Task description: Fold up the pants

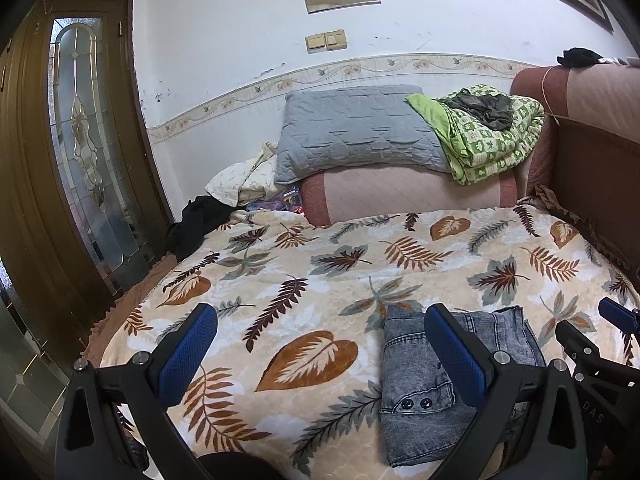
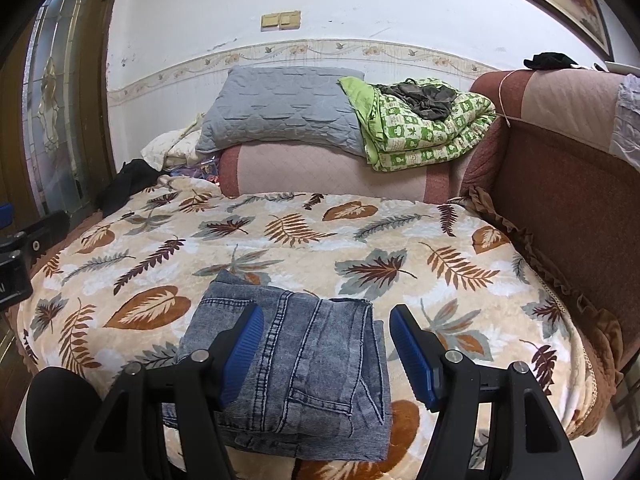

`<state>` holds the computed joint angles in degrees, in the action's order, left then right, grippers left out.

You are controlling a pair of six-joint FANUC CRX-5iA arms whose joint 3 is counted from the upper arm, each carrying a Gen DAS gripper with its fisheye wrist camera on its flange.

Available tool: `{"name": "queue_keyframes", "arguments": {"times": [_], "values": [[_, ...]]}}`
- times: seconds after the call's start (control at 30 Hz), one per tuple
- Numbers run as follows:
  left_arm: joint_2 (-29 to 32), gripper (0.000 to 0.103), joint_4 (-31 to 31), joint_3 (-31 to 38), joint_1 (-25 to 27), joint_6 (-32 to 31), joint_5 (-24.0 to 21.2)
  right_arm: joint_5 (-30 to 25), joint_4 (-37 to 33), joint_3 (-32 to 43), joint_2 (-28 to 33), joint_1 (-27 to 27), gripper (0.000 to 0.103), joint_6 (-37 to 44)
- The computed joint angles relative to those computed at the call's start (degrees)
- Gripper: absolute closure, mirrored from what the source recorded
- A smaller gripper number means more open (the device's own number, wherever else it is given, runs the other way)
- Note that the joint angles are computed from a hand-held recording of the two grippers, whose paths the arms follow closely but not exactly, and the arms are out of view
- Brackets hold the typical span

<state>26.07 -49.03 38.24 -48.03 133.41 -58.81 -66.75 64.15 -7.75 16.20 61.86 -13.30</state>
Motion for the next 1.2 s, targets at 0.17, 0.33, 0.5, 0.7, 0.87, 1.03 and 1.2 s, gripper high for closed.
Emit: {"name": "queue_keyframes", "arguments": {"times": [0.17,0.33,0.5,0.7,0.87,1.03,1.2], "values": [[-0.12,0.0,0.84,0.16,-0.08,-0.94,0.25,-0.63,0.29,-0.42,-0.41,0.24,0.034,-0.94],[-0.16,0.0,-0.07,0.79,-0.92,-1.15,-0.25,-0.81,0.9,-1.37,-1.24,0.26,0.034,-2.26],[-0.11,0.0,-0.37,1.41,-1.55,-1.81,-0.34,-1.06,1.49,-2.19,-1.98,0.39,0.034,-3.47],[-0.32,0.0,-1.29,1.73,-2.57,-2.33,-0.38,-1.68,2.36,-3.17,-2.97,0.68,0.034,-4.67],[-1.03,0.0,-1.97,1.37,-3.34,-2.29,-0.07,-2.45,3.08,-3.92,-3.91,1.06,0.034,-5.67],[-1.84,0.0,-2.54,0.85,-3.86,-2.07,0.25,-3.34,3.38,-3.69,-4.03,1.61,0.034,-5.41],[-2.13,0.0,-1.97,0.55,-3.57,-2.44,0.61,-4.23,3.21,-3.01,-3.76,1.94,0.034,-4.61]]}}
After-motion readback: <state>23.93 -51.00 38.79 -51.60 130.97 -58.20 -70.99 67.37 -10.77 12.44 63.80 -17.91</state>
